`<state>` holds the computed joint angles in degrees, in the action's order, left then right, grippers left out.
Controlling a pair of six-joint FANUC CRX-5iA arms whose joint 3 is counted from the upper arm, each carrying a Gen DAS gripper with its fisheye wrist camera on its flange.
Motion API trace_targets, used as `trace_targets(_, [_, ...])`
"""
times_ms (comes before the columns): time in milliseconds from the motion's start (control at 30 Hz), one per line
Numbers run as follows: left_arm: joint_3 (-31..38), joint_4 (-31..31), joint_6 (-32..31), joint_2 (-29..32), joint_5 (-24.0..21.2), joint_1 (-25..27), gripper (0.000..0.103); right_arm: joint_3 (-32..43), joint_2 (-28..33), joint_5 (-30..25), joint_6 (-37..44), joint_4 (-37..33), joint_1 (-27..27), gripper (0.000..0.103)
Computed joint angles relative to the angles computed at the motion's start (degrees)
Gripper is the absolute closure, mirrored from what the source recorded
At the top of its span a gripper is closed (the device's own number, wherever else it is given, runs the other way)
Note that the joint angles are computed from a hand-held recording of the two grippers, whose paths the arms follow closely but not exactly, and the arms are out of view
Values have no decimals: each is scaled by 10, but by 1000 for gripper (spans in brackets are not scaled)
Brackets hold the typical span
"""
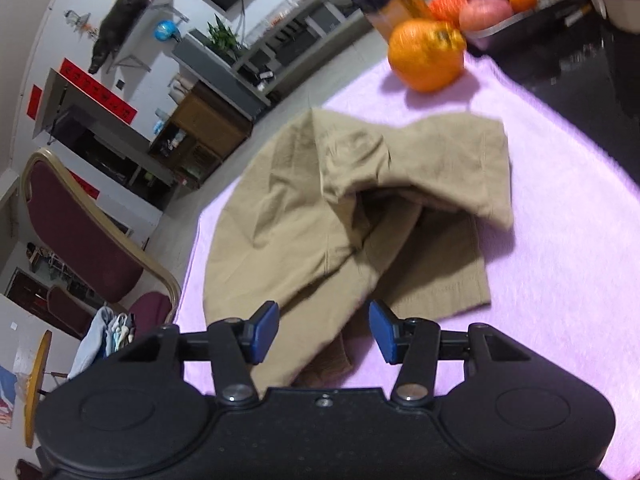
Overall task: Fold clothes
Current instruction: 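Grasp the khaki pants waistband with the left gripper while the right gripper grasps it too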
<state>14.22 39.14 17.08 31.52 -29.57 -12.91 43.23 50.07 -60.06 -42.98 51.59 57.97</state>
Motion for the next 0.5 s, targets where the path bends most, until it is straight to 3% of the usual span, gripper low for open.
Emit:
trace_targets(100, [-22, 35, -44, -2, 59, -16, 55, 9, 7, 11, -3, -20, -4, 54])
trace_targets(200, [-7, 17, -28, 11, 75, -22, 60, 34, 24, 11, 8, -39, -8, 55])
trace_targets(367, [6, 25, -39, 27, 92, -33, 62, -16, 20, 85, -96, -1, -27, 55])
trace_targets(400, [8, 33, -46, 29, 91, -35, 66, -27, 19, 100, -125, 17, -30, 55])
trace_targets(467, [13, 49, -57, 34, 84, -38, 80, -38, 25, 115, -172, 57, -36, 67])
trace_targets(500, [22, 42, -41, 36, 79, -38, 91, -27, 33, 106, -171, 63, -36, 86])
